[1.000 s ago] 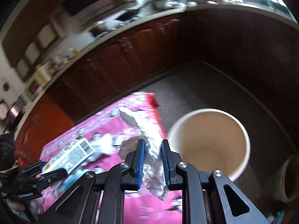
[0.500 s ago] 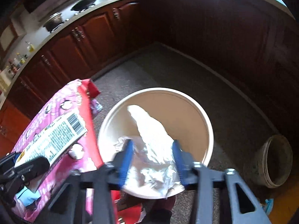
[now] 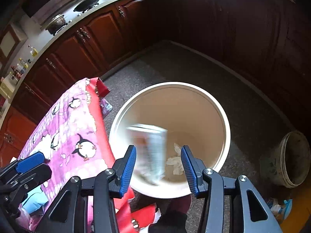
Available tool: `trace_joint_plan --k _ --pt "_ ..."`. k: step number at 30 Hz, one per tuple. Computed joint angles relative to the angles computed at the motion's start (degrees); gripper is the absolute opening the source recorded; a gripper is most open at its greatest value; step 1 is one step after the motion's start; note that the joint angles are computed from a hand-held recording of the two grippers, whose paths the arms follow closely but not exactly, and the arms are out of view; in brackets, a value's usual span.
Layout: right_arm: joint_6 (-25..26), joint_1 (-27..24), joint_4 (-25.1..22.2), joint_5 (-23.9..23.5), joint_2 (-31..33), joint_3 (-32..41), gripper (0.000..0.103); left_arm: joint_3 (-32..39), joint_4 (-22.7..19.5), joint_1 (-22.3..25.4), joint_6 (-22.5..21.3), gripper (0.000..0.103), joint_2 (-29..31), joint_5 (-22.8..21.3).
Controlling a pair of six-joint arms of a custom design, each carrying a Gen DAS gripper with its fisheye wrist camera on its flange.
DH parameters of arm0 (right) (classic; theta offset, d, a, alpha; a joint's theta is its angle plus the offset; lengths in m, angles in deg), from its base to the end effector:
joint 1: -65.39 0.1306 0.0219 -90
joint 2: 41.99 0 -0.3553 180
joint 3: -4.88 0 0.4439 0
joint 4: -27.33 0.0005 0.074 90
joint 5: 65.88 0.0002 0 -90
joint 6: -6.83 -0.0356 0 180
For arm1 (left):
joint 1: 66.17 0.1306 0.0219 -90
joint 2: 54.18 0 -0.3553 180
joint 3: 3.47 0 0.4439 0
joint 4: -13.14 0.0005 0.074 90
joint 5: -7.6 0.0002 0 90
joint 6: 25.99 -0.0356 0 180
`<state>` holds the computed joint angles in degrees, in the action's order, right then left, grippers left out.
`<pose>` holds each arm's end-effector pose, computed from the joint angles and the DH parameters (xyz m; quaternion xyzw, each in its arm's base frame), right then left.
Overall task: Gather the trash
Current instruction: 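Carry carton and tissue to the beige bin and open both tools over it, then move both open tools back over the table items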
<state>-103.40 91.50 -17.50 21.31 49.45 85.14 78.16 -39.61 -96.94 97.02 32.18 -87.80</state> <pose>0.4730 0.2332 0.3088 -0.0562 0.9544 0.1365 0.2594 0.4314 -0.2536 0.3562 -0.0319 0.9585 -0.1094 0.2614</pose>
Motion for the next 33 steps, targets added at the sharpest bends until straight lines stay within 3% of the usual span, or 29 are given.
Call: trace_joint_plan --k 7,11,16,20,33 --pt "-0.1 1.6 -0.3 0.1 -2.1 -0.2 0.046 -3.0 -0.5 -0.5 1.0 0.061 -4.8 -2.7" --pt "0.2 3.5 0.0 0.8 -4.0 -0.3 0.046 -4.3 -1.5 -1.2 1.4 0.061 -7.8 -6.6" --pt "0.2 6.3 0.7 1.3 -6.2 -0.2 0.056 -6.0 -3.2 -1.9 2.3 0.061 -12.1 -10.9" --pt "0.8 9.1 1.0 1.5 -7.2 0.6 0.058 -7.5 -4.9 -2.3 2.7 0.061 -15.7 -14.4" --pt "2.1 17.4 1.3 -0.4 -4.9 4.7 0.062 -17.3 -11.9 3.0 7.1 0.061 -31.7 -15.2"
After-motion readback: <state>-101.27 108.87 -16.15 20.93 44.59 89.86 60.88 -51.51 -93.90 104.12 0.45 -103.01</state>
